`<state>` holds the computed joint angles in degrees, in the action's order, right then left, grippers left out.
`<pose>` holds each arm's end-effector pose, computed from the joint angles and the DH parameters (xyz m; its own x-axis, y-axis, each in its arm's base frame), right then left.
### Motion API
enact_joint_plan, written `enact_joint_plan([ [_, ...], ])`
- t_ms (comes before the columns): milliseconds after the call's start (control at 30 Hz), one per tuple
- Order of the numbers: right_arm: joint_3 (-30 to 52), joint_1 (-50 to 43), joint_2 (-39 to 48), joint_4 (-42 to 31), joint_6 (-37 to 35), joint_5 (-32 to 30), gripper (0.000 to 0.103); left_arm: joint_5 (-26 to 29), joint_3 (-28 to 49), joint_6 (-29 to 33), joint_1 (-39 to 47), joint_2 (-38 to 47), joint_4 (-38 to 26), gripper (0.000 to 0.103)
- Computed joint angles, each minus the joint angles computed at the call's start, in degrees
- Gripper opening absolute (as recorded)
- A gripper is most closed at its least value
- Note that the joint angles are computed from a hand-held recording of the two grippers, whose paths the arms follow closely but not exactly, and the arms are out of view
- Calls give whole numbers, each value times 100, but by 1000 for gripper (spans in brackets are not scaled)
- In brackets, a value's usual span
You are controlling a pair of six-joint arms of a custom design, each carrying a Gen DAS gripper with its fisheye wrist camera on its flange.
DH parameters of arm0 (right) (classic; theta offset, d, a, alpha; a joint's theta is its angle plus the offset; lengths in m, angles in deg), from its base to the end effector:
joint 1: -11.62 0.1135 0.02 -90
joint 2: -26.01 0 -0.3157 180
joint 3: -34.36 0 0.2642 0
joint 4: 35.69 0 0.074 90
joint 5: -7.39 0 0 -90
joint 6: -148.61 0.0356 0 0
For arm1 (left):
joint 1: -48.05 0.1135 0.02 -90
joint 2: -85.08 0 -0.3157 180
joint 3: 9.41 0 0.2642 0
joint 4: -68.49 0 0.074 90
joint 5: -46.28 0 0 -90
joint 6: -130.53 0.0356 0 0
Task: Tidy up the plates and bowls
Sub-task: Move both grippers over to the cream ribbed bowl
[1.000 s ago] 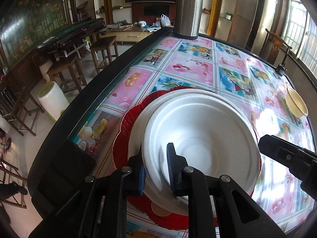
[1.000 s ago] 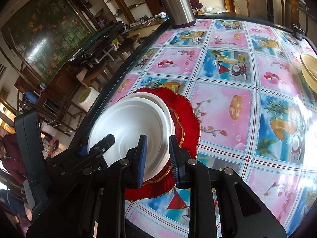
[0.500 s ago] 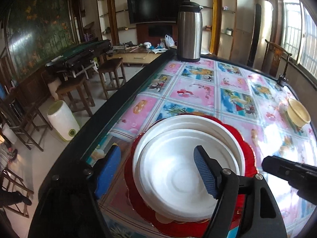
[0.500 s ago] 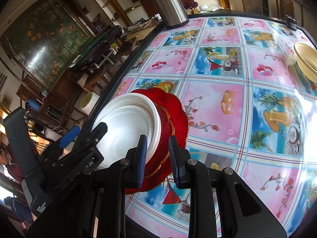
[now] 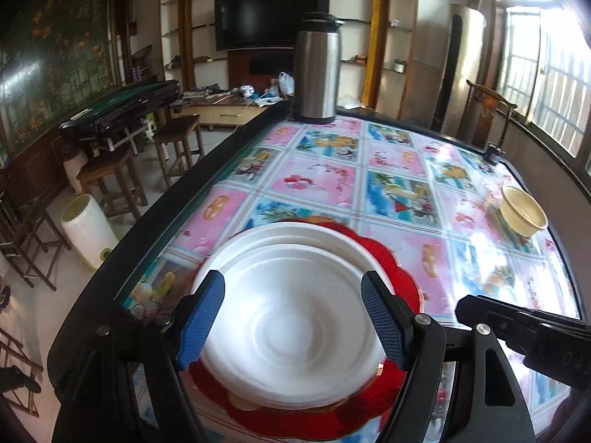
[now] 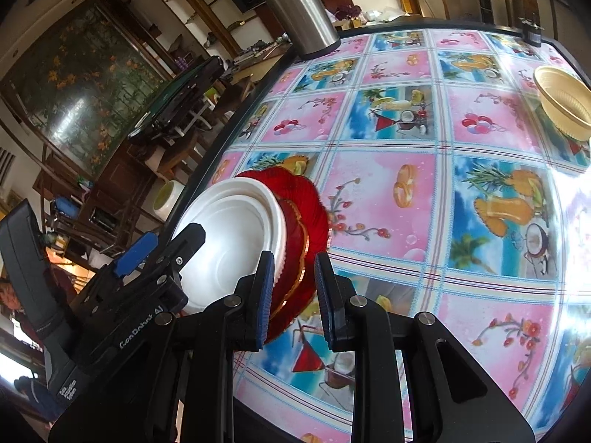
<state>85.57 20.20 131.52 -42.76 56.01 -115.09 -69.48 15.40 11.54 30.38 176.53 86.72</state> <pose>0.3021 0.0649 0.1118 -0.8498 -0.1669 -0.5000 -0.4193 0.7890 0.4491 0.1983 -0.0469 0.1072 -0.6226 -0.2598 -0.7382 -0.3467 0.9372 -0.0374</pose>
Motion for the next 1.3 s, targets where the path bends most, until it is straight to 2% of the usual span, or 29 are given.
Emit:
enact_joint_plan([
  [167, 3, -408, -35, -110, -169, -120, 24, -141, 279, -135, -513, 188, -48, 77],
  [233, 11, -599, -28, -159, -240, -162, 35, -141, 457, -185, -690, 340, -122, 77],
  [267, 22, -722, -18, -197, -289, -209, 36, -140, 514, -218, -763, 391, -154, 77],
  [800, 469, -2111, 248, -790, -858, -557, 36, -237, 1738, -380, -1644, 1333, -704, 77],
  [1300, 1037, -2958, 652, -1257, -1182, -720, 36, 10, 2717, -425, -1973, 2050, -1131, 77],
])
